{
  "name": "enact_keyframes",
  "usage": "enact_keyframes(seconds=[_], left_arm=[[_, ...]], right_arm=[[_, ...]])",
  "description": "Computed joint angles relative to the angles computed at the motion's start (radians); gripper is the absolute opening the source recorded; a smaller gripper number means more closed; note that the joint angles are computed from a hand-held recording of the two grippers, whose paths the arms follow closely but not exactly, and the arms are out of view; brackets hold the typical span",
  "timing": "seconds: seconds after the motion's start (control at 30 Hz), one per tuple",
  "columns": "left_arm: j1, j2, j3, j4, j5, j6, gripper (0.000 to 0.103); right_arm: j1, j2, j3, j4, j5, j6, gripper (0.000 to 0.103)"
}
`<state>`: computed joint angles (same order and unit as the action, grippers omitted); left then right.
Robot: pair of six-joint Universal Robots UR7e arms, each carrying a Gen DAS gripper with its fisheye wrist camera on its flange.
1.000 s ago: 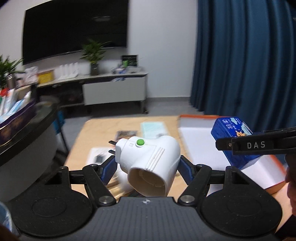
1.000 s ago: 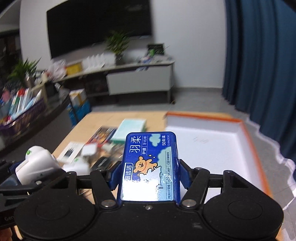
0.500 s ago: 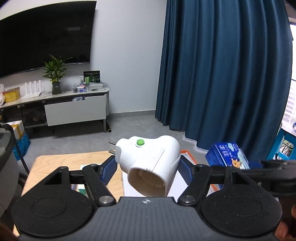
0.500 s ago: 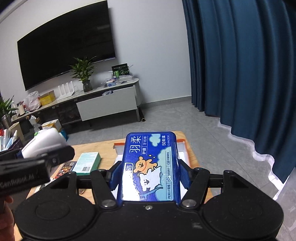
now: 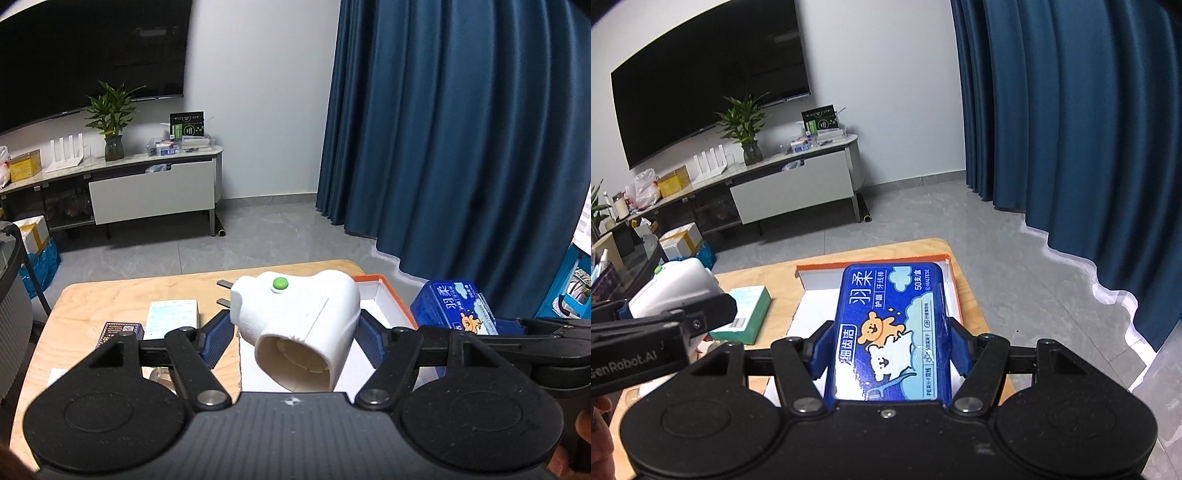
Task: Organize rigid objects
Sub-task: 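Carry the blue tin box and white plug adapter over the white tray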
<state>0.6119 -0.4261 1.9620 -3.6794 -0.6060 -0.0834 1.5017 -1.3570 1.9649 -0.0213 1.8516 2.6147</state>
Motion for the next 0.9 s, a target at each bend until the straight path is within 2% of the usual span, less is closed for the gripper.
enact_keyframes(seconds=[0.13,0.5,0.9], left_arm=[[0.006,0.005,-0.013,0.011,-0.001,0.009,0.072],[0.025,-0.002,-0.037,0.062,-0.017,-0.009,0.072],[0.057,0.027,-0.114,0.123,-0.006,0.001,0.072]], right_arm=[[0.006,0.047,-0.036,0.0,0.016,-0.002,0.075],[0.003,0.09,-0.073,0.011,0.036,-0.028,0.075],[-0.026,0.147,-0.173,0.065,-0.023,-0.098,0.075]])
